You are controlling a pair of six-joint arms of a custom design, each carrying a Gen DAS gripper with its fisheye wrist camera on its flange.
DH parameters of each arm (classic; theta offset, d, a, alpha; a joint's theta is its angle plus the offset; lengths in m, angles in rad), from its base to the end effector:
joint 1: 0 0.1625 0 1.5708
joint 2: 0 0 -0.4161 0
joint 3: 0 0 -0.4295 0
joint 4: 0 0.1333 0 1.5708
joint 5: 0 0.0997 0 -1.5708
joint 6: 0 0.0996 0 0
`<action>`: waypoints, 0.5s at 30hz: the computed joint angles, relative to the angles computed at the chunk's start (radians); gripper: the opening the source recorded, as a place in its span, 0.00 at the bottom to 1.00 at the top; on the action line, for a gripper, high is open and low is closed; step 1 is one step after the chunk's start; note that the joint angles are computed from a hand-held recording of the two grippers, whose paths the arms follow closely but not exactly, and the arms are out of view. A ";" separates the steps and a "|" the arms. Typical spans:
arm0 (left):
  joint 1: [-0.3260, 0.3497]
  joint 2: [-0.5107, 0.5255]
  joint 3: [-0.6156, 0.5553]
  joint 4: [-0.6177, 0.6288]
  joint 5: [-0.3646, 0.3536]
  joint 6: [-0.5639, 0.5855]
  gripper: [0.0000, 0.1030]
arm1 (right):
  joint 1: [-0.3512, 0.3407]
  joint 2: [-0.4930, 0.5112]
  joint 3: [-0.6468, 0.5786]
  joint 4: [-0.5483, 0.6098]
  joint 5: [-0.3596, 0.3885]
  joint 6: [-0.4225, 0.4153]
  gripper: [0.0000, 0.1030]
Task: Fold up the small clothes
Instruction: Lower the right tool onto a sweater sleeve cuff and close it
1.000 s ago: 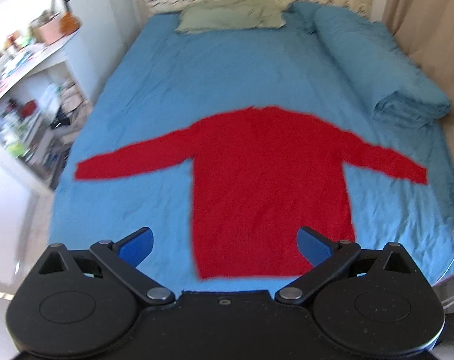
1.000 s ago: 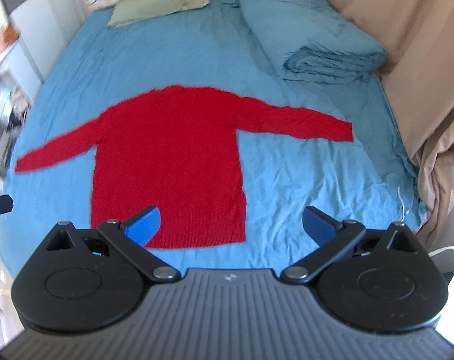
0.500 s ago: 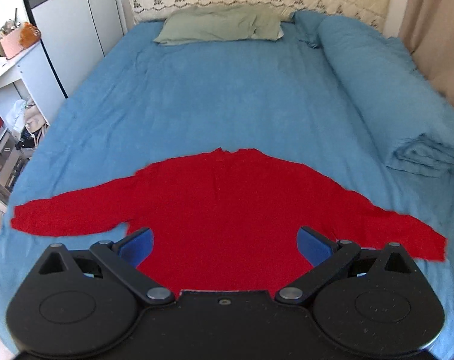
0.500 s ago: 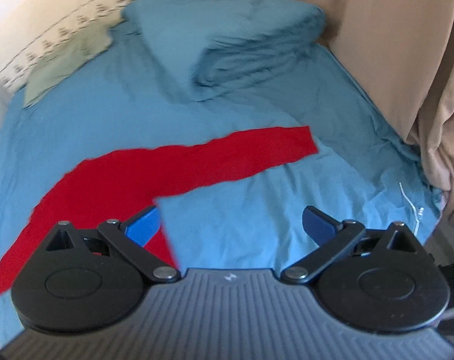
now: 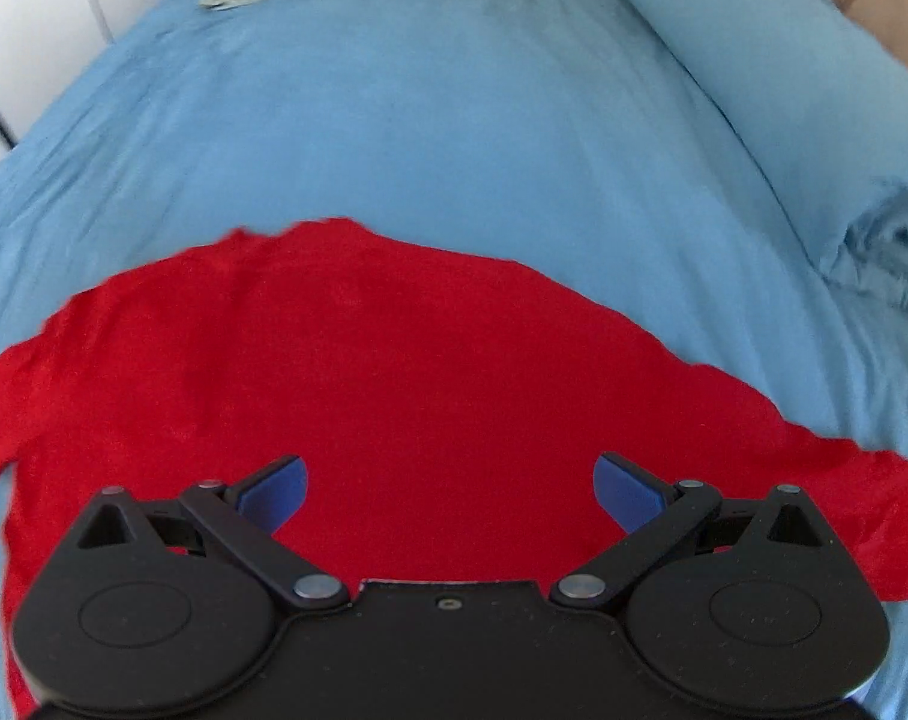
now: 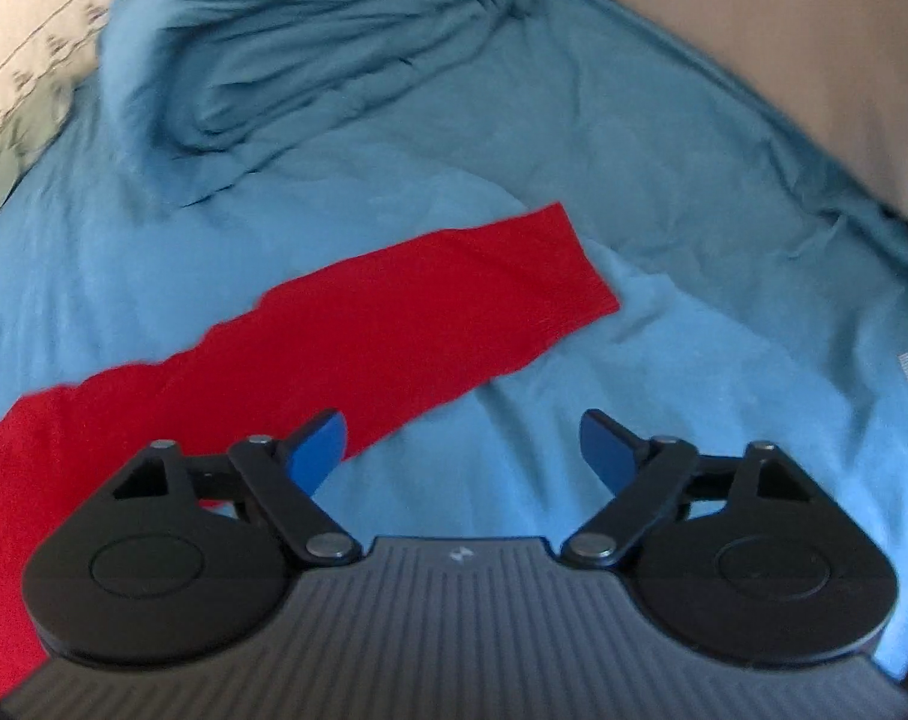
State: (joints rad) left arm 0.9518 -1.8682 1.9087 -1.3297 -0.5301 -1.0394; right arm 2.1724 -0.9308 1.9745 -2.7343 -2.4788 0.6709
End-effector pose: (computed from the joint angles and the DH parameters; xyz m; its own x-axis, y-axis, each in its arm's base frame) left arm -0.0471 -0.4440 0.4669 -0.6187 -0.4269 -0.6595 0.0473 0.8177 -0.5737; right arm 0.3682 -0.4396 0.0761 -0.7884 0.2969 0.5387 -0.0916 0.8093 -0.5802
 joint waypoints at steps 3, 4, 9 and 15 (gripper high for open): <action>0.046 0.052 0.022 -0.126 0.009 0.087 1.00 | -0.041 0.054 0.003 -0.131 -0.008 -0.047 0.85; 0.060 0.066 0.028 -0.166 0.007 0.110 1.00 | -0.052 0.069 0.003 -0.166 -0.010 -0.061 0.85; 0.089 0.104 0.037 -0.246 0.013 0.175 1.00 | -0.096 0.134 0.001 -0.331 -0.025 -0.113 0.74; 0.119 0.126 0.037 -0.294 0.036 0.231 1.00 | -0.117 0.178 -0.006 -0.470 -0.034 -0.149 0.62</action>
